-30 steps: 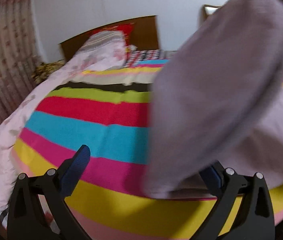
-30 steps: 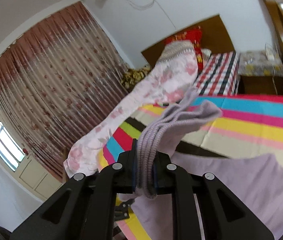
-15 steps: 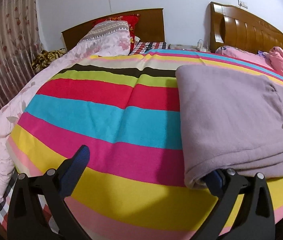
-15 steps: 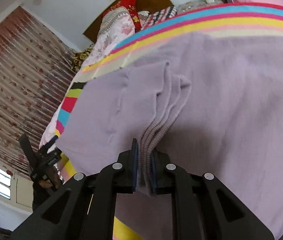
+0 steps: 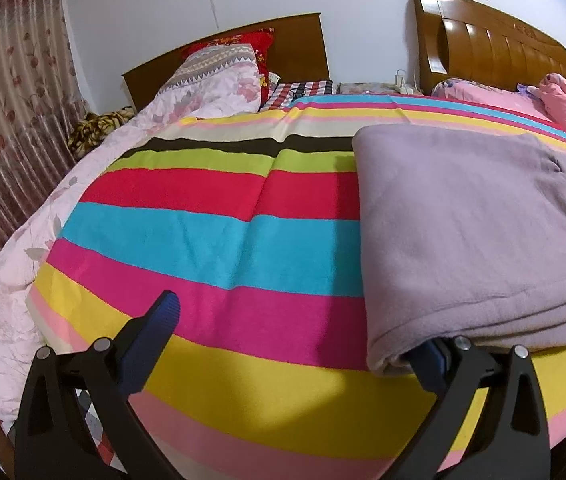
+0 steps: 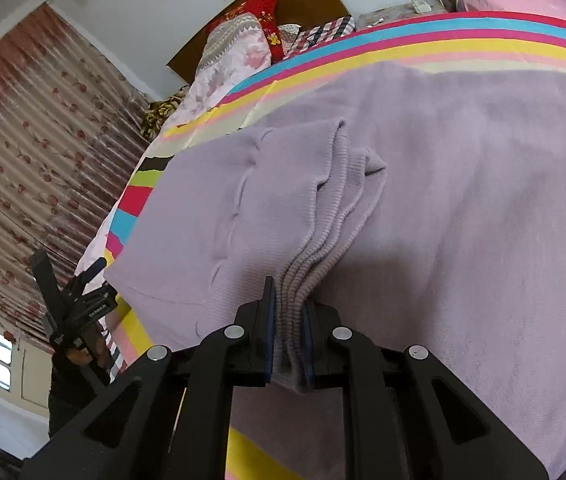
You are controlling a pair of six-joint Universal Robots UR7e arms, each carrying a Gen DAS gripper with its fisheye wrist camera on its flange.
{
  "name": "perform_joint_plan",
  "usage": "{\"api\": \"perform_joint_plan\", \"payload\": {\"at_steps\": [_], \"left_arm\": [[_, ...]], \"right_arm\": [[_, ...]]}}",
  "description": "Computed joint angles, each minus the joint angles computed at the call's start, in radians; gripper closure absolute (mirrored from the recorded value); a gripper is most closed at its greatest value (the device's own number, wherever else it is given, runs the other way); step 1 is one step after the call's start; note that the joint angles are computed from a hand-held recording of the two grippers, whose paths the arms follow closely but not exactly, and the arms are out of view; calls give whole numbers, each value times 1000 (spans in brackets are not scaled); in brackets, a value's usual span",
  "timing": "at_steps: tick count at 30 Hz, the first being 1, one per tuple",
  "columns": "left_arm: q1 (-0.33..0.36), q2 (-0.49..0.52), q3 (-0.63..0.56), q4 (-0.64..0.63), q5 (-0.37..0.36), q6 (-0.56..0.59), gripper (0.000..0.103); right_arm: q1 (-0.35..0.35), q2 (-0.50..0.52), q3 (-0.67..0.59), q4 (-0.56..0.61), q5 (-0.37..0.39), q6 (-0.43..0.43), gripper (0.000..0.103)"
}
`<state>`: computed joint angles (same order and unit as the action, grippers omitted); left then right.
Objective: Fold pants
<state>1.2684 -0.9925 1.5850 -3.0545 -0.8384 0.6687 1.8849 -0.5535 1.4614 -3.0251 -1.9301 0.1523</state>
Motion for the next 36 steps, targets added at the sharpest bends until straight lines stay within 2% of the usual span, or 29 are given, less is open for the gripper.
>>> {"api": "perform_joint_plan", "payload": {"at_steps": [2, 3, 4, 5, 6, 9, 10, 11, 14, 16, 18, 21, 22, 24, 26, 27, 28, 30, 32, 34, 35, 36], "left_arm": [[-1, -8, 5, 22, 5, -13, 1], [-2, -17, 11, 38, 8, -19, 1], [-7, -33, 27, 50, 12, -16, 2], [-15, -54, 52, 50, 13, 2, 2], [-26, -86, 88, 57, 23, 39, 2], [-51, -156, 170, 69, 52, 99, 2], [-61, -190, 189, 85, 40, 80, 2], [-71, -220, 194, 102, -1, 41, 2], [-86, -245, 143, 131, -212, -85, 2], [-90, -205, 63, 212, -339, -141, 2], [-107, -107, -56, 308, -378, -176, 2], [-98, 35, -255, 519, -443, -250, 2], [-91, 100, -342, 598, -436, -269, 2], [-90, 189, -443, 676, -332, -280, 2], [-83, 269, -524, 746, -168, -319, 2], [-71, 292, -550, 774, -130, -347, 2], [-61, 292, -543, 772, -134, -358, 2], [-52, 272, -497, 705, -162, -328, 2], [-55, 272, -486, 679, -148, -322, 2], [-58, 270, -472, 658, -129, -316, 2], [-61, 267, -460, 640, -120, -311, 2], [-63, 266, -448, 618, -106, -304, 2]], "right_arm": [[2, -7, -3, 30, -11, -6, 86], [4, -13, -3, 42, -12, -14, 80], [5, -20, 3, 42, -15, -25, 63], [11, -27, 7, 32, -33, -37, 52], [22, -40, 27, -20, -69, -73, 38], [47, -50, 38, -96, -148, -175, 38], [57, -46, 27, -104, -170, -218, 39], [64, -37, 8, -103, -176, -267, 39], [83, 21, -96, -31, -185, -379, 40], [90, 71, -184, 31, -194, -461, 40], [91, 116, -275, 116, -195, -506, 40], [76, 159, -376, 242, -176, -517, 40], [71, 176, -409, 282, -199, -518, 40], [59, 195, -437, 326, -243, -533, 37], [39, 179, -397, 283, -207, -576, 36], [34, 169, -386, 285, -186, -565, 36], [30, 158, -377, 288, -169, -546, 36], [36, 157, -375, 272, -196, -537, 36], [51, 158, -365, 220, -245, -546, 36], [68, 141, -323, 158, -253, -571, 35], [74, 134, -305, 139, -245, -585, 33], [77, 130, -293, 142, -242, -591, 27]]}}
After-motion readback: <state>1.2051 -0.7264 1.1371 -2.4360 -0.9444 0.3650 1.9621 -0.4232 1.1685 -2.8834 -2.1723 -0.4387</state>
